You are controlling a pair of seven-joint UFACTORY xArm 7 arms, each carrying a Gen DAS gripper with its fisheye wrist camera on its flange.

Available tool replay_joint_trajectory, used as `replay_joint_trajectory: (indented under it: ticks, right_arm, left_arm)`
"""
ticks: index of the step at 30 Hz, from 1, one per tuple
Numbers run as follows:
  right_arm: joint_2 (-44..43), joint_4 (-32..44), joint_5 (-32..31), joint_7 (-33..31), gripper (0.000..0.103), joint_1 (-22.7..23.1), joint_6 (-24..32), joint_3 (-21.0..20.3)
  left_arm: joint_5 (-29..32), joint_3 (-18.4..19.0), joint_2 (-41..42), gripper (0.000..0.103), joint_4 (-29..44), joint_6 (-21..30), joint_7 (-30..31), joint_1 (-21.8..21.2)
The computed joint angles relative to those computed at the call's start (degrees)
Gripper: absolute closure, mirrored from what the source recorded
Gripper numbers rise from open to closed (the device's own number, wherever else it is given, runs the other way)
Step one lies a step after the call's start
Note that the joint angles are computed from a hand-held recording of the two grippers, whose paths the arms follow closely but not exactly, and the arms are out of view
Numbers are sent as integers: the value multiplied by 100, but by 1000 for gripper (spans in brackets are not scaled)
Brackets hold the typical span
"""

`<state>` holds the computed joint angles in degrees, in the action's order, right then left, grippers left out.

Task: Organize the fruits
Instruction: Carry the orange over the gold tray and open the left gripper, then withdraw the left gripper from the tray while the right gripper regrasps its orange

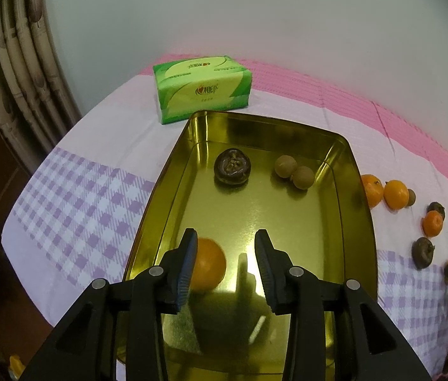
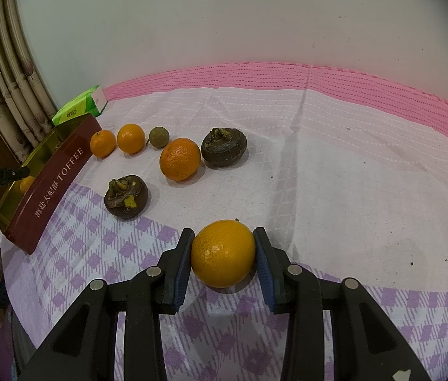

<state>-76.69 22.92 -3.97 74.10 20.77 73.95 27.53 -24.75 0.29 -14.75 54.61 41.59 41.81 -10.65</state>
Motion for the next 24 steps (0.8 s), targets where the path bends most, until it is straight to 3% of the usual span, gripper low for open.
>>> replay_joint_trajectory:
  ticks: [10, 24]
  right_arm:
    - [-58, 89, 58, 223, 68, 56, 127, 133]
    - [384, 483, 97, 126, 74, -75, 99, 117]
  left_arm:
    - [40, 9, -143, 53, -80, -101, 16, -26]
    - [80, 74, -197, 47, 33, 174, -213, 29]
